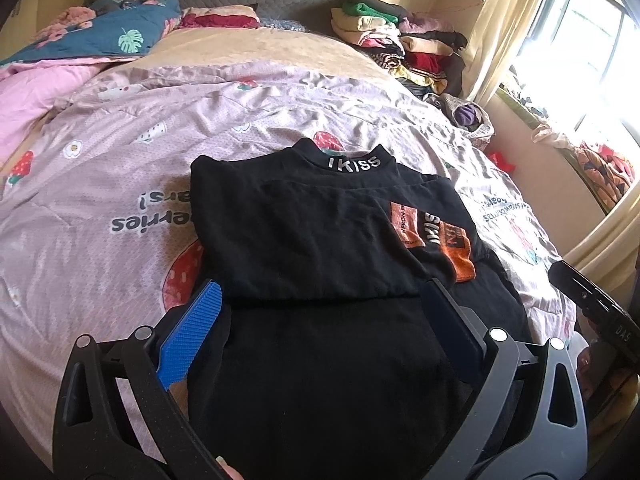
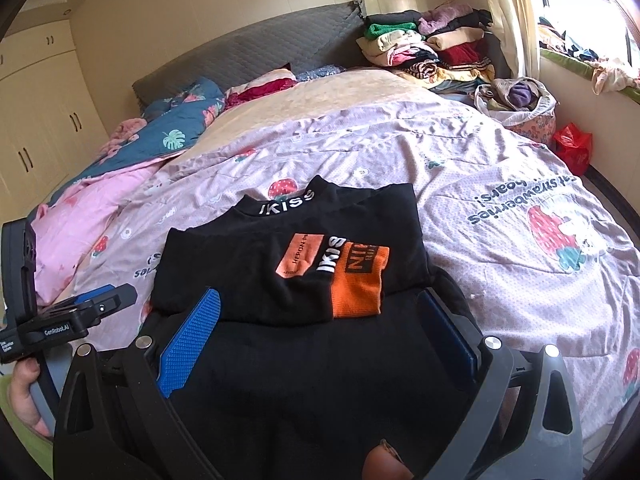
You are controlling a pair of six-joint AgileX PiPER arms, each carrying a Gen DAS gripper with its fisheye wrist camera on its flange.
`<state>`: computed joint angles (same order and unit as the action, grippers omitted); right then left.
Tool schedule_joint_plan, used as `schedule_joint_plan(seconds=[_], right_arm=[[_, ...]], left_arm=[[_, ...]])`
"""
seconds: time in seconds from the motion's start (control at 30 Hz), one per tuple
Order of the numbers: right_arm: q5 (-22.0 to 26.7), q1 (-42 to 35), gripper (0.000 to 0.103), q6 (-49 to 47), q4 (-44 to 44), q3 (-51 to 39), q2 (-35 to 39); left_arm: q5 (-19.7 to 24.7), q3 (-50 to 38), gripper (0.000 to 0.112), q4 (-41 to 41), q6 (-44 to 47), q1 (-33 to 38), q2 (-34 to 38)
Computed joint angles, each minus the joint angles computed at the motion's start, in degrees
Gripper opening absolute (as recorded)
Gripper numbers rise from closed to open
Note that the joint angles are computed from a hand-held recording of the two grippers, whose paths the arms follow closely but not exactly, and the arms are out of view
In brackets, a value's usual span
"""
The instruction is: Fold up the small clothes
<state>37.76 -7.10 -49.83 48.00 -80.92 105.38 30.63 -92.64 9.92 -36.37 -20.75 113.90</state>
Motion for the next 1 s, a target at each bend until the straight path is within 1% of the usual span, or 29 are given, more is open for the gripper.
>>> schedule_joint_plan(seconds=[0.5, 0.77, 1.0], right_arm=[[1.8, -3.4, 0.098, -7.1, 4.4, 6.8, -4.8], [3.1, -5.0, 0.098, -10.0, 4.7, 9.0, -6.2], [3.0, -6.8, 0.098, -11.9, 4.7, 11.0, -6.7]], left_arm=[[-2.5, 7.7, 0.093, 3.1, -5.2, -1.3, -4.4], [-1.7, 10.5, 0.093, 6.0, -8.3, -1.9, -6.4], [-1.9, 14.7, 0.093, 7.6, -10.8, -1.9, -8.2]])
